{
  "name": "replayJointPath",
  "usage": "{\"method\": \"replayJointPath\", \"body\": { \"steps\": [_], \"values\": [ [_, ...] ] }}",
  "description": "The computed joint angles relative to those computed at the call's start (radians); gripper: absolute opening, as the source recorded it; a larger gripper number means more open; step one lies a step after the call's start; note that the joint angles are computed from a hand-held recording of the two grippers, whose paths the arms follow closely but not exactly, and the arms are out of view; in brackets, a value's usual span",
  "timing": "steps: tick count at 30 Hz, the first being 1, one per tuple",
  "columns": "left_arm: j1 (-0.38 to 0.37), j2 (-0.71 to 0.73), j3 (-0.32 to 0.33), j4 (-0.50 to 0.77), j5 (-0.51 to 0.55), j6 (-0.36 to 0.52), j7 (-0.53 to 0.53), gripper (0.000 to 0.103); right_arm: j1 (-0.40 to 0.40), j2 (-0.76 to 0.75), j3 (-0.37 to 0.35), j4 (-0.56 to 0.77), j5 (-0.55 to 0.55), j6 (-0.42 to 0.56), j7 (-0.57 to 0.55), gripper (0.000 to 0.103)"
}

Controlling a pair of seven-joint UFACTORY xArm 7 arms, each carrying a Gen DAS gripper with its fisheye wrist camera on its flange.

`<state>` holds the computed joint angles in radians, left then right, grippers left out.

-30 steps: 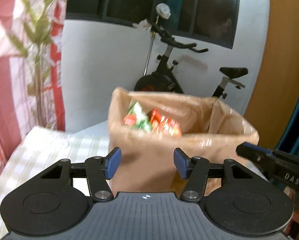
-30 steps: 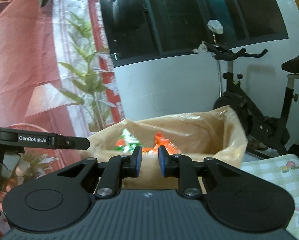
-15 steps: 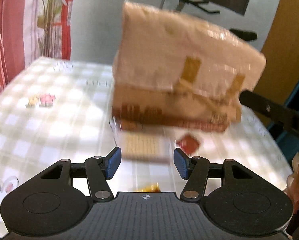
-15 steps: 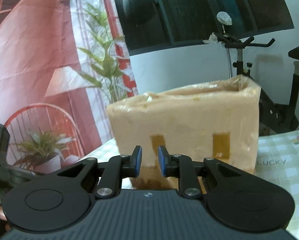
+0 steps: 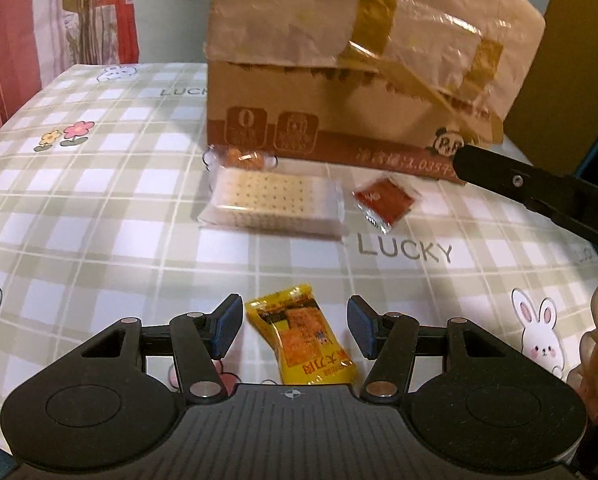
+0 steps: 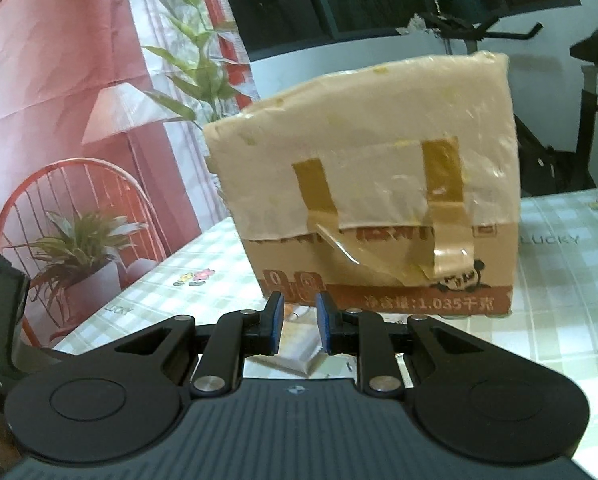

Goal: Organize snacks
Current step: 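Withdraw both tools and lower them to the remaining snacks, then grasp the yellow-orange packet with the left tool while the right tool grasps the red packet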

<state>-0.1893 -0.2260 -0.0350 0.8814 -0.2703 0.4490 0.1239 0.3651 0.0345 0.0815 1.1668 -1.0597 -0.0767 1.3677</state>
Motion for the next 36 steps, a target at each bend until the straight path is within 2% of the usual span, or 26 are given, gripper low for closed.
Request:
{"method": "replayJointPath", "body": {
  "steps": [9, 10, 11, 14, 17, 22, 29, 32, 34, 36],
  "values": [
    [0.023, 0.008, -0.048, 0.000, 0.169, 0.012, -0.095, 0.060, -0.017, -0.008, 0.021, -0.072, 0.244, 0.008, -0.203, 0.021],
    [0.023, 0.006, -0.048, -0.003, 0.179, 0.009, -0.098, 0.058, -0.019, -0.009, 0.026, -0.079, 0.280, 0.008, -0.234, 0.021],
    [0.024, 0.006, -0.047, -0.005, 0.188, 0.001, -0.104, 0.051, -0.020, -0.009, 0.031, -0.084, 0.318, 0.009, -0.266, 0.021],
    [0.005, 0.007, -0.014, -0.005, 0.117, -0.009, -0.062, 0.047, -0.020, -0.008, 0.043, -0.097, 0.428, 0.014, -0.367, 0.021],
    [0.010, 0.006, -0.006, -0.012, 0.093, -0.045, -0.060, 0.046, -0.016, -0.006, 0.051, -0.105, 0.524, 0.023, -0.450, 0.021],
    [0.020, -0.002, 0.006, -0.031, 0.073, -0.143, -0.058, 0.046, -0.007, -0.001, 0.053, -0.107, 0.622, 0.048, -0.516, 0.021],
    [0.027, 0.010, 0.025, -0.032, 0.058, -0.205, -0.054, 0.046, -0.003, 0.024, 0.070, -0.077, 0.783, 0.115, -0.621, 0.026],
    [0.030, 0.018, 0.032, -0.032, 0.048, -0.245, -0.044, 0.047, 0.014, 0.047, 0.052, -0.032, 0.777, 0.169, -0.608, 0.031],
    [0.029, 0.019, 0.040, -0.036, 0.037, -0.271, -0.037, 0.047, 0.043, 0.066, 0.015, 0.011, 0.679, 0.218, -0.527, 0.040],
    [0.017, 0.022, 0.057, -0.037, 0.007, -0.287, -0.018, 0.047, 0.070, 0.088, -0.015, 0.065, 0.562, 0.285, -0.441, 0.053]
  ]
}}
